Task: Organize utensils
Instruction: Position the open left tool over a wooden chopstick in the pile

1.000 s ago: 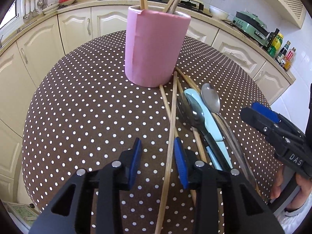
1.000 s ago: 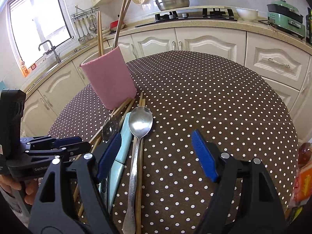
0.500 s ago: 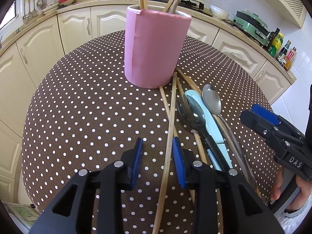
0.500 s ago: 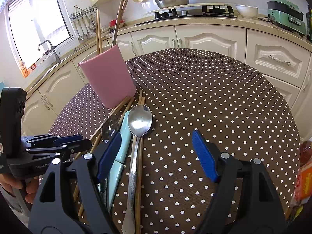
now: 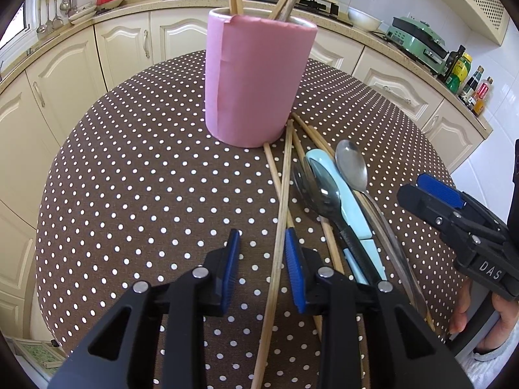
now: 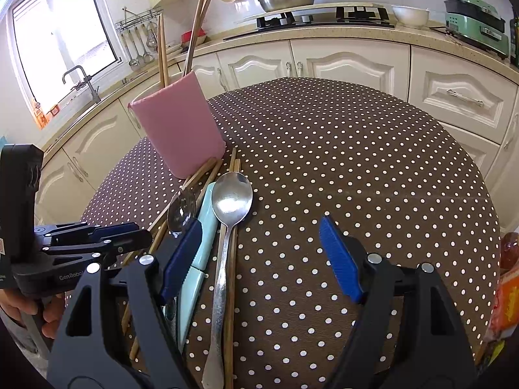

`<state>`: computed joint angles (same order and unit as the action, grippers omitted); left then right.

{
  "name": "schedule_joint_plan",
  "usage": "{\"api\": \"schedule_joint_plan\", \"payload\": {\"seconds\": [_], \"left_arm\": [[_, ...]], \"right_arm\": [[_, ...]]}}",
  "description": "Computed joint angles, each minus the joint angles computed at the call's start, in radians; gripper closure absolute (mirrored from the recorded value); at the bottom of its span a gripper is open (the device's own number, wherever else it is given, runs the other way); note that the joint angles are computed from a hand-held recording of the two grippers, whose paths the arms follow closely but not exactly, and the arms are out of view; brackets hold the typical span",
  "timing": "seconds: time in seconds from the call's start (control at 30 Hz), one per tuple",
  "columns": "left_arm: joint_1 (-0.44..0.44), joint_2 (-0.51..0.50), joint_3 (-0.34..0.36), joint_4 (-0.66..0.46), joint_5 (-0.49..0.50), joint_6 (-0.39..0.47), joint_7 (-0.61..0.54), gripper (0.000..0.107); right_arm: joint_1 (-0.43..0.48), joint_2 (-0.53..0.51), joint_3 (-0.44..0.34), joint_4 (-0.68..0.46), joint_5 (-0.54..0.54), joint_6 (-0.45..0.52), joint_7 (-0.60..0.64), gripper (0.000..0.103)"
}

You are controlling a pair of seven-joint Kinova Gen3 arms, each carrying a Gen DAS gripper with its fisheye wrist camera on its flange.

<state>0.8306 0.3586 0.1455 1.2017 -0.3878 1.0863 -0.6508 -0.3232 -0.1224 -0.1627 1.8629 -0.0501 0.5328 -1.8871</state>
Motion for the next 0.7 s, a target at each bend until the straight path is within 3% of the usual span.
{"api": "schedule_joint_plan", "payload": {"seconds": [0.7], "left_arm": [[0.009,0.005,-0.003,0.007,-0.015,-0.001,0.001,0.080]], "right_arm": [[-0.001,0.007,0.006,-0.003,-0.018,0.004,0.012,0.029]]}}
